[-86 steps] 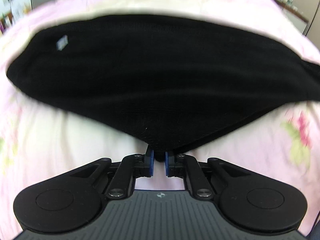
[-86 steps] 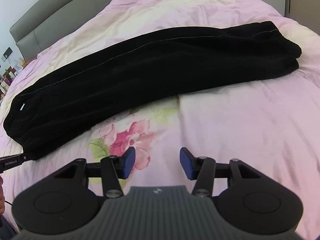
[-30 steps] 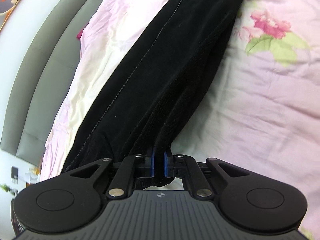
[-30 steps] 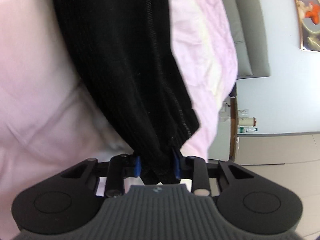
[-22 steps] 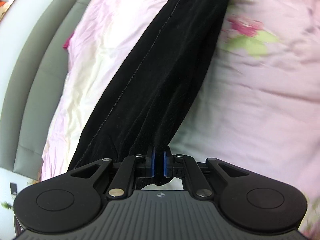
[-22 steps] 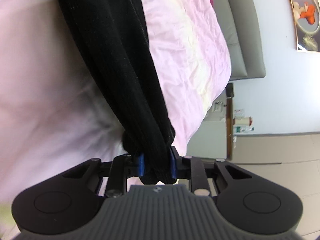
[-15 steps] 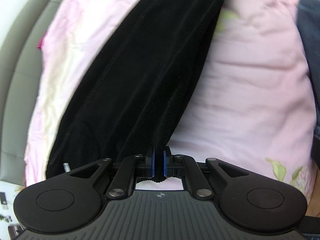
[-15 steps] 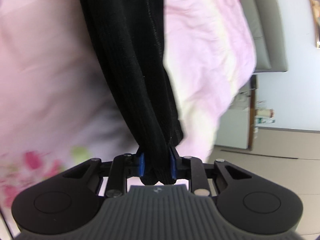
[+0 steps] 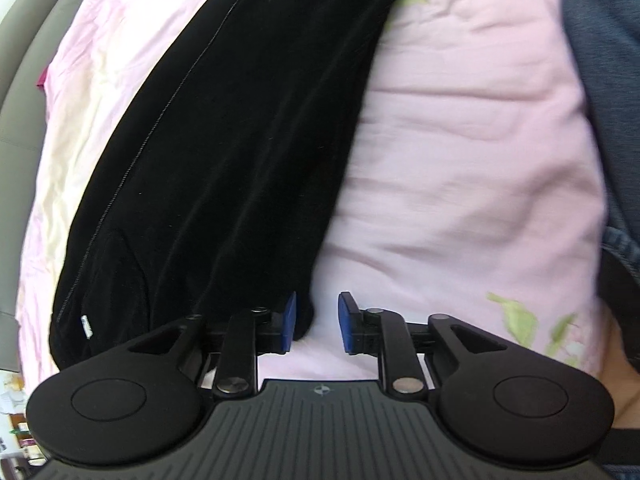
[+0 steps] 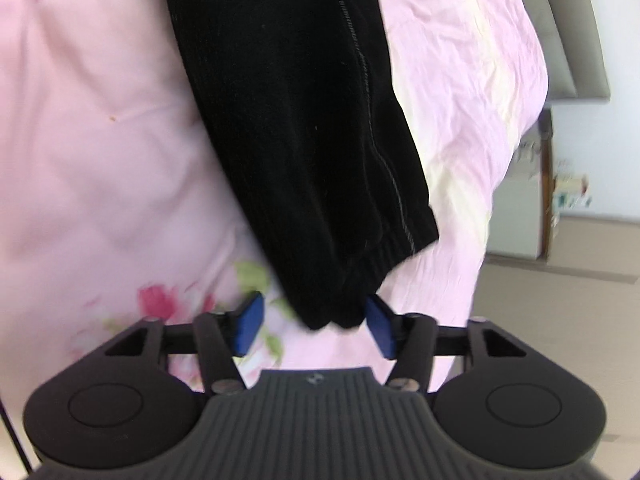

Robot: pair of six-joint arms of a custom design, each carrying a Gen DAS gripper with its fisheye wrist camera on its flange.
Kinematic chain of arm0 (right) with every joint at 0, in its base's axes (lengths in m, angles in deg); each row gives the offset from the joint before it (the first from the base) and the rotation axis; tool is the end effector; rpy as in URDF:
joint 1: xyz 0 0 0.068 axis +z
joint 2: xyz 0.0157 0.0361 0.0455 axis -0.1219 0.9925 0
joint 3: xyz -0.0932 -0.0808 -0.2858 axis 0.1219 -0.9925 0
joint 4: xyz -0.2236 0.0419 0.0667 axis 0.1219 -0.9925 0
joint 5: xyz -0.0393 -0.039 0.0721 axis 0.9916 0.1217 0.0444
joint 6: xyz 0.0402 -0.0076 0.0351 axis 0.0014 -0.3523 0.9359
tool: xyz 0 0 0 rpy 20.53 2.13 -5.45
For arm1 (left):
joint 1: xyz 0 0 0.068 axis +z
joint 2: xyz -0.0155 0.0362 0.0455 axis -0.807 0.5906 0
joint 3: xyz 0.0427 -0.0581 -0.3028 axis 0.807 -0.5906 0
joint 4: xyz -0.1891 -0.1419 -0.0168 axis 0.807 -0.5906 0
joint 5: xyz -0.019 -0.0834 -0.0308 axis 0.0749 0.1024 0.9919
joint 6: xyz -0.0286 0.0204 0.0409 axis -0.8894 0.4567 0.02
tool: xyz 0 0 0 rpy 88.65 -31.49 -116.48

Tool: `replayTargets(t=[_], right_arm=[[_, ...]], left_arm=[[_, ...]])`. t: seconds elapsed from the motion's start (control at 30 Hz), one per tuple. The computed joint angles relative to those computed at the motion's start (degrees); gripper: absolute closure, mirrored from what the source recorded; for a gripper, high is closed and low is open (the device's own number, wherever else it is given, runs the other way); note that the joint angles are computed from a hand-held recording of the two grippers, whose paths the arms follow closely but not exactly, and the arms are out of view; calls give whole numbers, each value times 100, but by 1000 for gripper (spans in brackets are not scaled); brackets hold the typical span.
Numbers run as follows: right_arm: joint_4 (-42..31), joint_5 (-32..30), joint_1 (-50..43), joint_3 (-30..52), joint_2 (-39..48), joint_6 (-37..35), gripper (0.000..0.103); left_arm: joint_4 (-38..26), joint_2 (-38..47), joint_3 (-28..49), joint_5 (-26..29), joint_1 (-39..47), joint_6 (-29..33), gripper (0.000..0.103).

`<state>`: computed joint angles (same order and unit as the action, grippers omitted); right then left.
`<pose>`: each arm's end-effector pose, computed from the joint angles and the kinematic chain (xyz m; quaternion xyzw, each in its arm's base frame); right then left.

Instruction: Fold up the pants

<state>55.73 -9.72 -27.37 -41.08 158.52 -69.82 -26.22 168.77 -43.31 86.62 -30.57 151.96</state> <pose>0.2420 -0.0969 0.1963 -0.4626 0.8182 -0.3137 0.1347 0.2110 0.0867 0.2092 0.5192 0.8267 0.1444 0.1617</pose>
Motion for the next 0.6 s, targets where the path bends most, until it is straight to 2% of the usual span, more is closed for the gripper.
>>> replayTargets(t=[0.07,0.17,0.33,0.5,0.6], right_arm=[[-1035,-162,-161,414,-251,335,39],[-2728,-554,-541,1439,-269,1127,39],[-5146,-1837,-1333,3634,519,3276,38],[-6033,-2786,-1715,4796,1241,4995,38],[-6283,-3144,-1795,5325,1776,5564,38]], left_arm=[[-716,100,426,49,20,45,78],[-1546,-13,846,220,66,41,78],[-2539,372,2074,568,-296,-1038,76],[-2853,1033,3174,738,-998,-2210,76],[-2917,1535,3720,625,-1496,-2797,76]])
